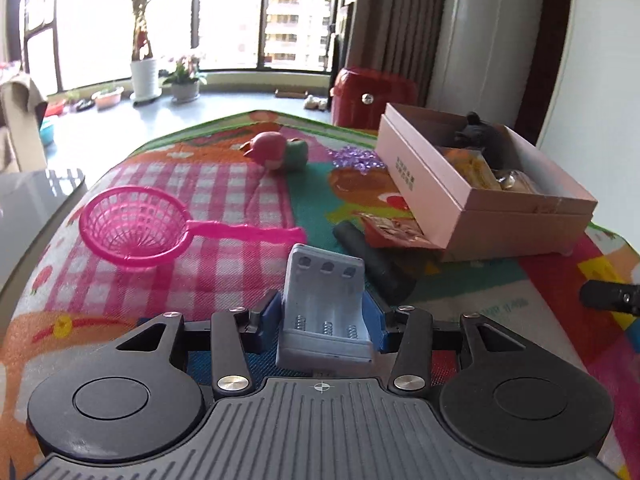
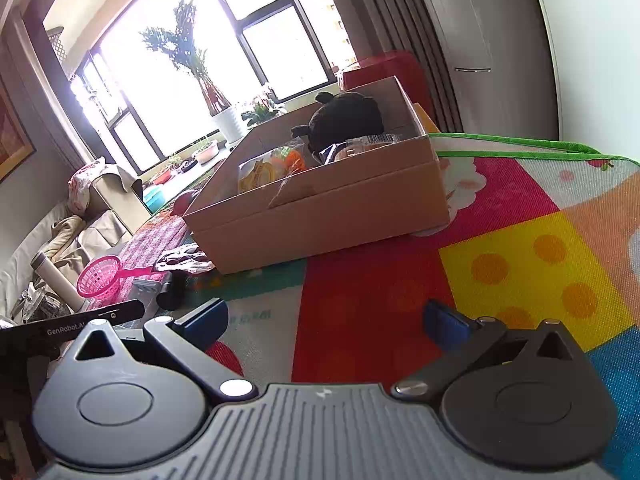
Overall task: Organize objects
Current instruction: 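Grasp the white battery charger with the left tool and lift it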
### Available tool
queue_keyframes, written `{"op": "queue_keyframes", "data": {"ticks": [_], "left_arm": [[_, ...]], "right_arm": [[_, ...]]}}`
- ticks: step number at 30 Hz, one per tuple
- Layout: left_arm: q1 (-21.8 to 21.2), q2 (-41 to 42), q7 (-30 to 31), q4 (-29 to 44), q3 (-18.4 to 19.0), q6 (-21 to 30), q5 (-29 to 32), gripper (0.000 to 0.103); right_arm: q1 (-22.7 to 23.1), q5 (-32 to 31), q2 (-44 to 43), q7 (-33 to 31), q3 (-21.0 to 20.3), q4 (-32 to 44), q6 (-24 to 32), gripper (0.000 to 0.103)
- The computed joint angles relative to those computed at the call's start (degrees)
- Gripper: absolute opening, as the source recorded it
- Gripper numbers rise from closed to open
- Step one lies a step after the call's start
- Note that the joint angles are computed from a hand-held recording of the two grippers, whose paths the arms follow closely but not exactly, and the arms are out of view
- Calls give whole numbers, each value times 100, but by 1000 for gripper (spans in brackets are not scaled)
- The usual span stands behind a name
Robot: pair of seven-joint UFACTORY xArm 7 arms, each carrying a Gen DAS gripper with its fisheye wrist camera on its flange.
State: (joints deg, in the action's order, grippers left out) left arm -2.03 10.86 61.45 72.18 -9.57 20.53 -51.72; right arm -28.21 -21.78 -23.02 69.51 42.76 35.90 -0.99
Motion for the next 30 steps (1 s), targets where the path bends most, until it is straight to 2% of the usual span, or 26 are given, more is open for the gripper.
{"op": "queue_keyframes", "data": {"ticks": [1, 2, 4, 5, 10, 14, 18, 21, 23, 25, 28, 29, 30], "left_arm": [[15, -5, 166, -39, -58, -62, -36, 54], [-110, 17, 140, -55, 60, -6, 167, 56], [55, -17, 735, -229, -238, -334, -59, 56], [-18, -15, 877, -232, -175, -364, -163, 56], [-32, 52, 599, -126, -89, -193, -31, 57], [-84, 6, 20, -163, -27, -219, 133, 53], [72, -246, 536, -423, -66, -99, -404, 53], [125, -473, 944, -660, 111, 12, -894, 53], [177, -531, 1000, -680, 288, 209, -1141, 53], [233, -520, 1015, -647, 429, 328, -1352, 53], [369, -462, 1096, -562, 559, 686, -1843, 53], [395, -452, 1128, -549, 582, 770, -1956, 53], [390, -446, 1156, -545, 587, 774, -2027, 53]], "right_arm": [[0, -3, 1, -1, 0, 4, 5, 103], [1, -6, 1, 2, -1, 4, 5, 103], [6, -13, 4, 2, -7, 4, 7, 103], [-2, -17, 1, 9, -2, 3, 1, 103], [-8, -26, 7, 20, 4, 9, 5, 103], [-38, -54, 18, 28, 48, 51, 76, 103], [-107, -345, 80, 96, 188, 269, 479, 103], [-78, -691, 285, 64, 285, 628, 1114, 103], [125, -902, 566, -208, 206, 877, 1379, 103], [595, -817, 929, -636, -131, 1079, 1341, 103], [1116, -652, 1637, -1076, -398, 1673, 1469, 103], [1195, -814, 1913, -1116, -382, 1966, 1619, 100], [1278, -1138, 2217, -1080, -347, 2312, 1855, 90]]}}
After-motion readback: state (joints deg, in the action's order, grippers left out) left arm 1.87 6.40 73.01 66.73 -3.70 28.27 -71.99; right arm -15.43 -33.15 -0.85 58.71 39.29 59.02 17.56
